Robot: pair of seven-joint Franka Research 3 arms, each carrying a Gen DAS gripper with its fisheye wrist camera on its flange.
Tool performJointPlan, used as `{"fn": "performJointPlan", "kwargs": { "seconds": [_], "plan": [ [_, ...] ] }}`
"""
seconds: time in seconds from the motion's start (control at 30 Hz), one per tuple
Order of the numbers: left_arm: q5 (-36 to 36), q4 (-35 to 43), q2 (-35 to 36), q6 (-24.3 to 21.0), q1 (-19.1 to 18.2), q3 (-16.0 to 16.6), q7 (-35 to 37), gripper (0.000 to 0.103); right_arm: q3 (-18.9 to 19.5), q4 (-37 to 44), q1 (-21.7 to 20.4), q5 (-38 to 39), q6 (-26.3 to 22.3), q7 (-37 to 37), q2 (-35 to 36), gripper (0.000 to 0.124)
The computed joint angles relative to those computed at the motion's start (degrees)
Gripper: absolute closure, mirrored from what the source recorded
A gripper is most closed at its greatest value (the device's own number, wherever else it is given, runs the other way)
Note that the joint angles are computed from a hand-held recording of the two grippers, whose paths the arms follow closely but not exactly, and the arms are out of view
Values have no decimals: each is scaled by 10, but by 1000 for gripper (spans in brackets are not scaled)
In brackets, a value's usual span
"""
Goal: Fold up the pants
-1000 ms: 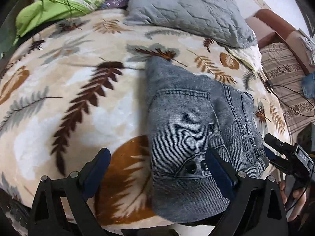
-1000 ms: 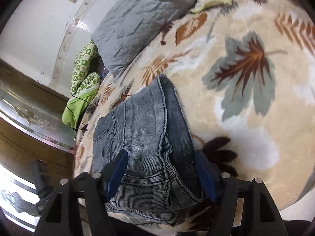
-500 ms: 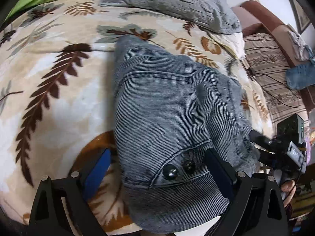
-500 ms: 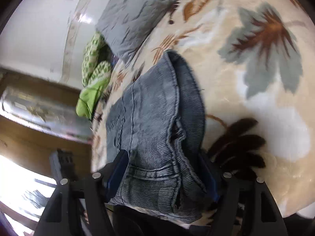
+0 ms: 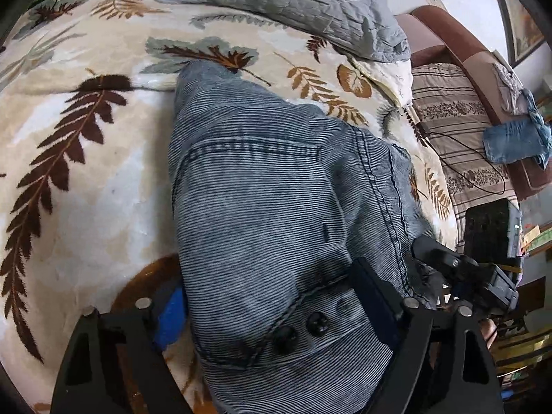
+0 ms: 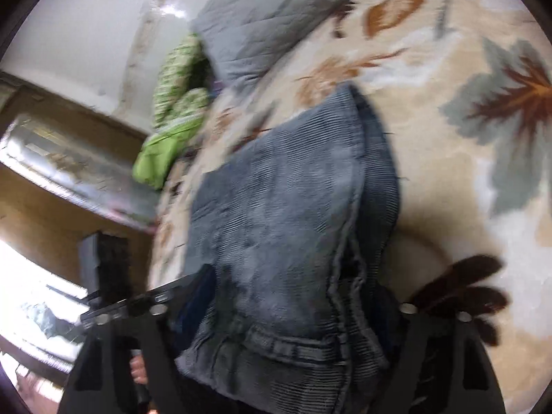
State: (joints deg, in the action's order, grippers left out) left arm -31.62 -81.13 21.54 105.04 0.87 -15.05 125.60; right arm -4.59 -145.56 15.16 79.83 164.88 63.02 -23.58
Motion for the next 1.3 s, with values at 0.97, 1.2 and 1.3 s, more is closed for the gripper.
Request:
{"fn": "performJointPlan", "kwargs": {
  "seconds": [0.97, 1.2, 1.3],
  "plan": [
    [-52, 7, -27, 74, 6, 6, 26, 81, 21, 28, 50, -237, 160, 90, 16, 81],
    [37, 175, 89, 105, -30, 0, -59, 80, -125, 173, 164, -134, 137, -53, 133, 81],
    [101, 267, 165, 108, -58, 3, -117, 79, -125, 239, 137, -132, 102, -42, 210, 81]
  ]
}}
